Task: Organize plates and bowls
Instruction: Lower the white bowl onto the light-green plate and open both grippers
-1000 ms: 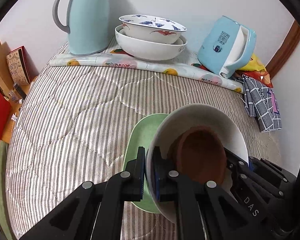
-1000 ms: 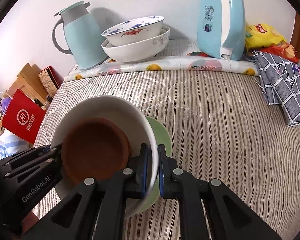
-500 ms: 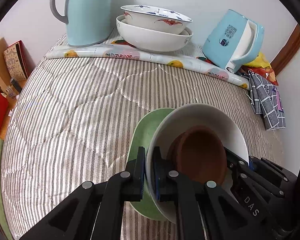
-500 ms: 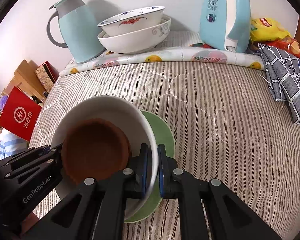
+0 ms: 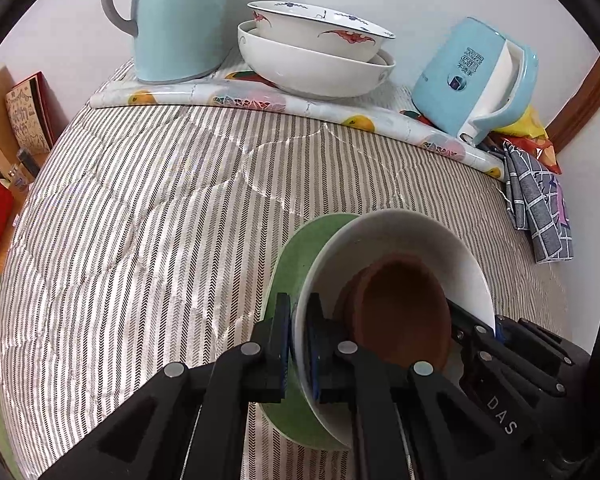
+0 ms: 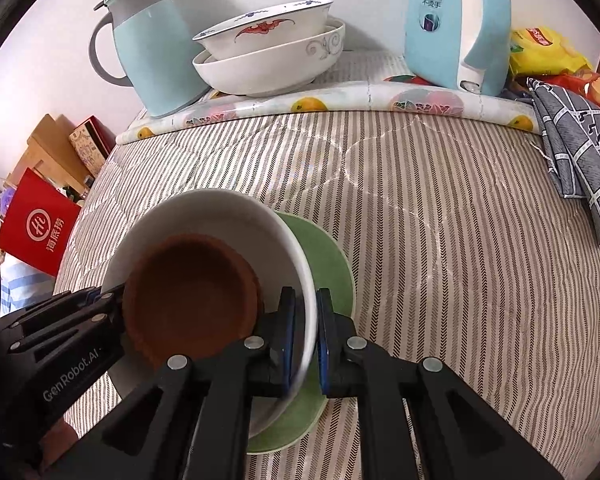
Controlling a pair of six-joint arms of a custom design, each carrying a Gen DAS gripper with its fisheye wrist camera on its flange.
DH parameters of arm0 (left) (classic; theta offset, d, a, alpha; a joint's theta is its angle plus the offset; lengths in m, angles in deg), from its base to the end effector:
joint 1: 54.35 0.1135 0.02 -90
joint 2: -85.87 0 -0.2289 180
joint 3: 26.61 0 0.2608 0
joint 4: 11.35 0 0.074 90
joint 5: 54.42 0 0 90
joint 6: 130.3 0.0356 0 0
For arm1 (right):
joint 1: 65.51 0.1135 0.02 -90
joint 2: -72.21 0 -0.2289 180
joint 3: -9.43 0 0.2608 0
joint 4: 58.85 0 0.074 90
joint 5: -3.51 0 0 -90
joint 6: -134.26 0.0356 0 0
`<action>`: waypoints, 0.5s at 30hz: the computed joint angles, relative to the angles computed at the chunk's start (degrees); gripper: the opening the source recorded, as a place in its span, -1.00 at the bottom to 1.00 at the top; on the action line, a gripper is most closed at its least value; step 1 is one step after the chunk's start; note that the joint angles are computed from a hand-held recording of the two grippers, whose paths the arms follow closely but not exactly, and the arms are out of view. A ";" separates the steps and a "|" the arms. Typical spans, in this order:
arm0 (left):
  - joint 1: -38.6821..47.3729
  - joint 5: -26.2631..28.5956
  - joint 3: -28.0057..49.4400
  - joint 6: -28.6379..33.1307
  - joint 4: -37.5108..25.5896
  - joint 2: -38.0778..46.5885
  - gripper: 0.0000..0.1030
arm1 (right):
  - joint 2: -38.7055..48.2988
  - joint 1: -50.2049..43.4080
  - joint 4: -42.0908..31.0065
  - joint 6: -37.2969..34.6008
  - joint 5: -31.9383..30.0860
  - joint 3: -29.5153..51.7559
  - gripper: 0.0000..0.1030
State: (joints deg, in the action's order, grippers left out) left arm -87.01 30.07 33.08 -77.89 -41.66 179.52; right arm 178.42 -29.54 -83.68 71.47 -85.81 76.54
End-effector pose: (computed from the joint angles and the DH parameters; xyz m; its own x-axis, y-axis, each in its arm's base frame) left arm 0.2531 -0.1582 0.0977 -0.9072 -0.1397 -0.3968 -0.0648 0.9784 -0.1963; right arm 0.2709 0.1961 0.0704 -0.9132 -0.0978 -0.3957 -0.1862 0.9637 0.1915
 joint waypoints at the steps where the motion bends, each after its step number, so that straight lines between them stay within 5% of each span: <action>1: 0.00 0.00 0.00 0.00 0.00 0.00 -0.83 | -0.05 -0.07 -0.03 -0.10 -0.20 -0.04 -0.80; 15: -0.81 -0.77 -0.18 -0.98 -2.90 -1.84 -0.73 | -3.64 -0.61 -1.26 -0.86 -0.62 -1.66 -0.68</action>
State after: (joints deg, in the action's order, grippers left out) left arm -87.82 29.31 32.90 -78.87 -44.56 177.68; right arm 174.77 -30.15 -84.95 70.61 -86.43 74.88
